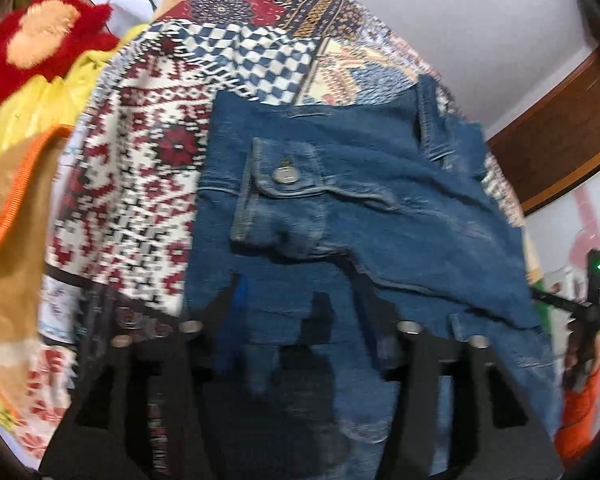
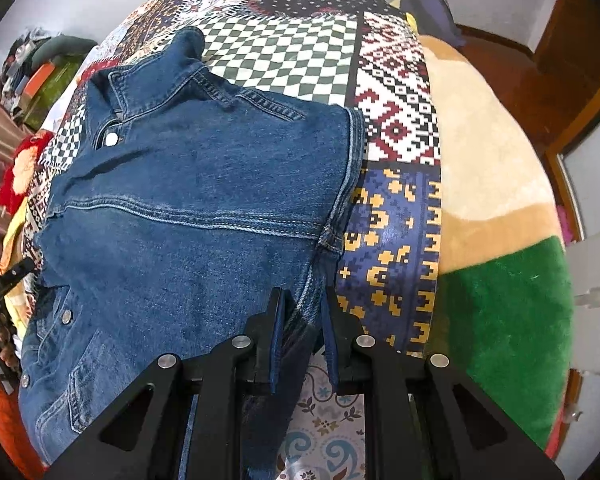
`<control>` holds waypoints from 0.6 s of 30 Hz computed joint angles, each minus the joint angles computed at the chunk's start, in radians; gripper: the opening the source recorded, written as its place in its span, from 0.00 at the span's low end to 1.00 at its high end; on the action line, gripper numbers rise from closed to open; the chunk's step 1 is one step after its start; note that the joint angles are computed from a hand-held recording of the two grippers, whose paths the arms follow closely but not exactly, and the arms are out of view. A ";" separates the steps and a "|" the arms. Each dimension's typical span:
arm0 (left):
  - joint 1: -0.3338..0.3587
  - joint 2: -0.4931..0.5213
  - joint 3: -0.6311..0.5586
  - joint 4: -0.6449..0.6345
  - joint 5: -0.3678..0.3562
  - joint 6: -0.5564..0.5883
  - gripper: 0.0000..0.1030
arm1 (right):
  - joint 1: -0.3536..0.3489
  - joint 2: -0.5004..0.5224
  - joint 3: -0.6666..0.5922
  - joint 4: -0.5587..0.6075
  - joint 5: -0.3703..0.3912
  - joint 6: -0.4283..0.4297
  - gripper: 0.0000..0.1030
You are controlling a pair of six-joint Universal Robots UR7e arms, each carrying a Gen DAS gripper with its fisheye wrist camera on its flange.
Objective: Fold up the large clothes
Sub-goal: 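Grasp the jacket hem with the left gripper and fold it toward the collar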
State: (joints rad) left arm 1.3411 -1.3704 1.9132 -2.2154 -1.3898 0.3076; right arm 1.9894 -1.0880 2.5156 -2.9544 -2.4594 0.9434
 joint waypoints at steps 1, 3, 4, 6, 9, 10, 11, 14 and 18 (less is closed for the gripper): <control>0.007 0.008 -0.009 0.015 -0.033 -0.017 0.65 | 0.007 -0.001 -0.004 0.008 -0.006 0.000 0.14; 0.021 0.038 -0.034 0.040 -0.096 -0.066 0.66 | 0.021 -0.001 -0.012 0.005 -0.022 -0.008 0.14; 0.021 0.052 -0.044 0.046 -0.111 -0.093 0.66 | 0.025 -0.001 -0.015 0.003 -0.027 -0.011 0.14; 0.037 0.101 -0.076 0.055 -0.132 -0.146 0.66 | 0.034 -0.005 -0.021 0.000 -0.045 -0.017 0.14; 0.042 0.146 -0.095 0.029 -0.127 -0.176 0.66 | 0.035 -0.010 -0.023 -0.019 -0.055 -0.030 0.14; 0.034 0.157 -0.093 0.002 -0.104 -0.182 0.66 | 0.032 -0.011 -0.019 -0.035 -0.053 -0.039 0.14; 0.023 0.166 -0.090 -0.024 -0.077 -0.181 0.66 | 0.029 -0.011 -0.017 -0.046 -0.052 -0.045 0.14; -0.025 0.189 -0.062 -0.127 0.044 -0.134 0.66 | 0.014 -0.005 -0.015 -0.053 -0.049 -0.052 0.14; -0.114 0.184 0.028 -0.313 0.244 -0.023 0.33 | -0.006 0.001 0.003 -0.114 -0.040 -0.066 0.14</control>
